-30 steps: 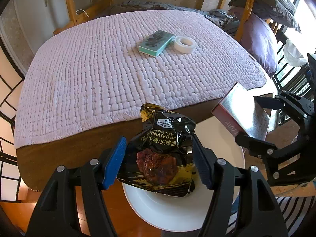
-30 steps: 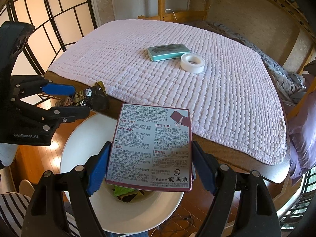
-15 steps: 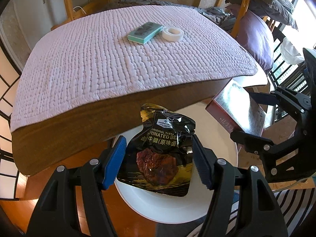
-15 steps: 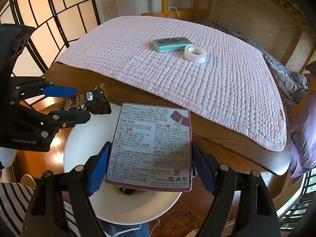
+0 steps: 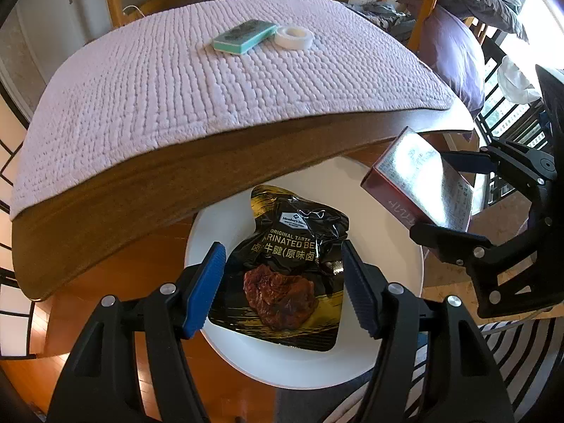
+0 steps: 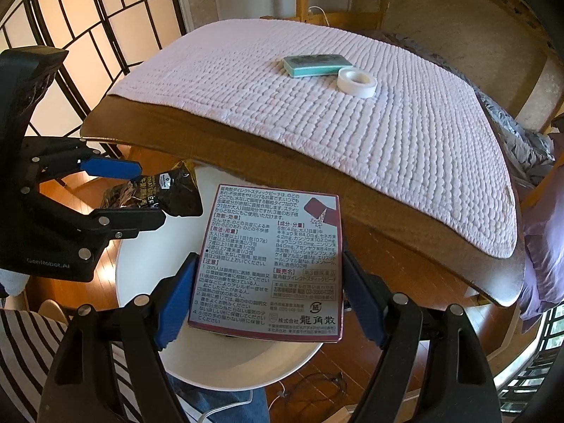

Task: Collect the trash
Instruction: 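Open both tools to drop the beef pouch and pink box into the bin, then move both tools back over the bed toward the teal box and tape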

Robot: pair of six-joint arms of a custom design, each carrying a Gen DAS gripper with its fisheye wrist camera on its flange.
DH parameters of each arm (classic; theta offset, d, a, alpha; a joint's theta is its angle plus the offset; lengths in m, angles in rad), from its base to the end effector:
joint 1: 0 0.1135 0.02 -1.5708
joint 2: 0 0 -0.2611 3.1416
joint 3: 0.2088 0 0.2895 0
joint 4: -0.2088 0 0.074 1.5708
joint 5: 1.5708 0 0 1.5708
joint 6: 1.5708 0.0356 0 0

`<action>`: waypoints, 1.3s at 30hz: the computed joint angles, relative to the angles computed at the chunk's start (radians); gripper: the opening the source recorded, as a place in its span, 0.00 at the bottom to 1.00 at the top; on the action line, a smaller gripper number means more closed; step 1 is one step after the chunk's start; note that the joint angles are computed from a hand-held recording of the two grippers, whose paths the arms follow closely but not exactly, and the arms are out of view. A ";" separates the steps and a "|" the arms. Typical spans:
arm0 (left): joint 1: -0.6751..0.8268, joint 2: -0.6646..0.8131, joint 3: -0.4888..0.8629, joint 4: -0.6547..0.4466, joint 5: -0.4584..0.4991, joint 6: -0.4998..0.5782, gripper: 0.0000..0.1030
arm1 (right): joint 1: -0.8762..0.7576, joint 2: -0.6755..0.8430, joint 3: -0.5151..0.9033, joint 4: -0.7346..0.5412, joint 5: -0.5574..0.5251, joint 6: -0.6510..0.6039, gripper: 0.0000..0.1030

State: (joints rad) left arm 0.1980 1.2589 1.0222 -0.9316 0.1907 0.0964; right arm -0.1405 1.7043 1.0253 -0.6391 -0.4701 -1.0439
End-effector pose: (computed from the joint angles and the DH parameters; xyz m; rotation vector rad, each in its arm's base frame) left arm 0.2680 0.0469 0.2537 -0.0848 2.7104 -0.1754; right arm 0.3382 -0.0315 0.1387 -1.2308 2.3520 0.3391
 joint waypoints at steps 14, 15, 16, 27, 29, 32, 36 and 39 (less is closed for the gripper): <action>-0.050 0.060 -0.080 0.073 -0.034 -0.018 0.65 | -0.020 0.048 -0.036 0.041 0.040 -0.007 0.76; -0.058 0.071 -0.077 0.081 -0.036 -0.023 0.66 | -0.022 0.057 -0.032 0.035 0.041 -0.007 0.77; -0.060 0.076 -0.077 0.085 -0.032 -0.023 0.71 | -0.025 0.061 -0.033 0.040 0.041 -0.005 0.82; -0.012 0.078 0.083 0.130 -0.025 0.004 0.81 | -0.017 -0.013 -0.032 0.197 -0.030 0.082 0.86; -0.002 0.142 0.172 0.161 -0.045 0.019 0.81 | 0.009 0.008 0.006 0.233 -0.032 0.121 0.86; 0.005 0.257 0.297 0.191 -0.049 0.043 0.81 | 0.067 0.085 0.107 0.292 -0.008 0.192 0.86; 0.002 0.477 0.536 0.172 -0.037 0.062 0.81 | 0.130 0.207 0.262 0.306 0.033 0.257 0.86; 0.007 0.607 0.675 0.138 -0.034 0.099 0.81 | 0.172 0.308 0.389 0.296 0.069 0.280 0.86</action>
State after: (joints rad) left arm 0.2052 1.8656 1.6971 -0.7940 0.1566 0.1957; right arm 0.0316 2.0127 1.4142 -0.3427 -0.4007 -0.7639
